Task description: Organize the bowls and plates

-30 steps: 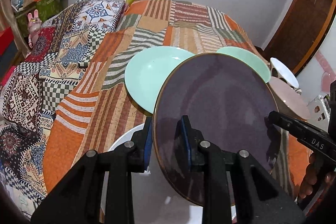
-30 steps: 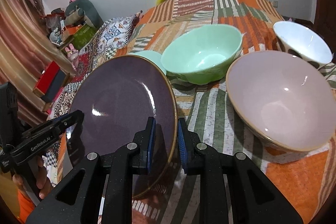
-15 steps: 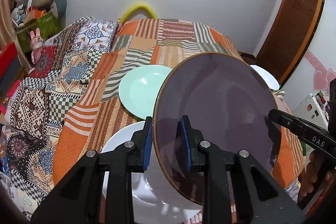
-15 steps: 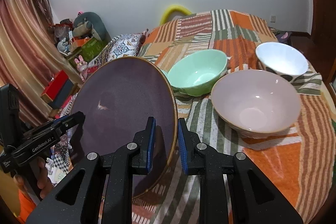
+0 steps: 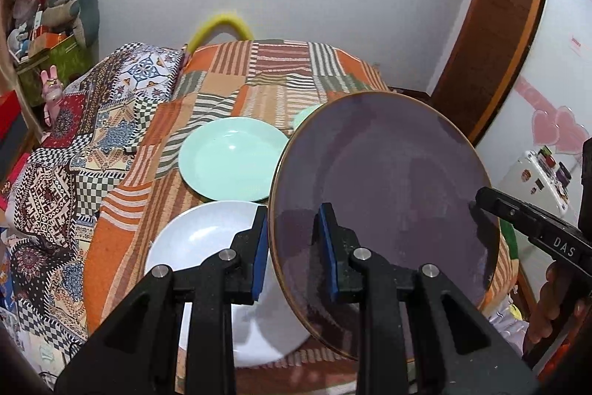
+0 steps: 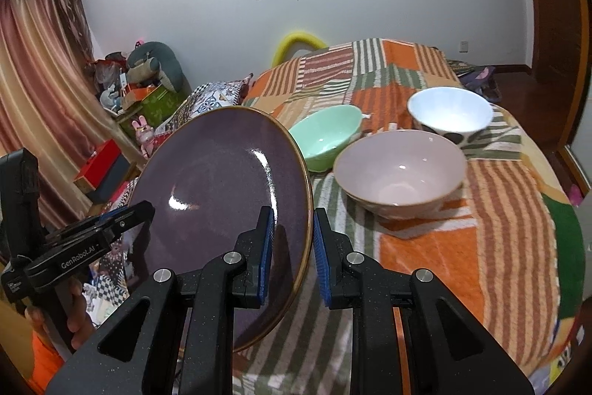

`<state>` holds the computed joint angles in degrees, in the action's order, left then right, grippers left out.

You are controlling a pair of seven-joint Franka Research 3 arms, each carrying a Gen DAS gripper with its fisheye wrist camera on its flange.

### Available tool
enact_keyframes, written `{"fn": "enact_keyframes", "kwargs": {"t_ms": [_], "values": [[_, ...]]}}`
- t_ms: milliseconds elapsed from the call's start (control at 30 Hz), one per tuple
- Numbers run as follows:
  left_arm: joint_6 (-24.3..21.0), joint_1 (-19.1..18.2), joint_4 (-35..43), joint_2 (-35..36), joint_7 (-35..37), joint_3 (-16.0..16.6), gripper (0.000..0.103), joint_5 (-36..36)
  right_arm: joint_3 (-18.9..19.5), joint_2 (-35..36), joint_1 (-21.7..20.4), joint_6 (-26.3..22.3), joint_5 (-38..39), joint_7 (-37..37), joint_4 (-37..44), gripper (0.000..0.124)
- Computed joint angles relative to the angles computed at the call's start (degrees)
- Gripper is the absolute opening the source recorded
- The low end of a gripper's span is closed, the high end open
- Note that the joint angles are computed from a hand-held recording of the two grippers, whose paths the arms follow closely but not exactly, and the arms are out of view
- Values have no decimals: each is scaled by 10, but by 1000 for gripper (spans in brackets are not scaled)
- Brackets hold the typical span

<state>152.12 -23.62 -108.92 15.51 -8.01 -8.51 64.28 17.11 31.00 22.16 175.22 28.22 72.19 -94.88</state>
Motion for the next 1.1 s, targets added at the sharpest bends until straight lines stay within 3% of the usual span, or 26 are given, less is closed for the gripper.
{"fn": "enact_keyframes", "kwargs": {"t_ms": [467, 1100], "values": [[7, -20, 39, 39, 69, -5, 26, -60, 6, -49, -24, 36, 18, 3, -92, 19], [8, -31, 116, 131, 237, -3, 27, -244, -5, -43, -39, 1, 33, 26, -114, 19]]}}
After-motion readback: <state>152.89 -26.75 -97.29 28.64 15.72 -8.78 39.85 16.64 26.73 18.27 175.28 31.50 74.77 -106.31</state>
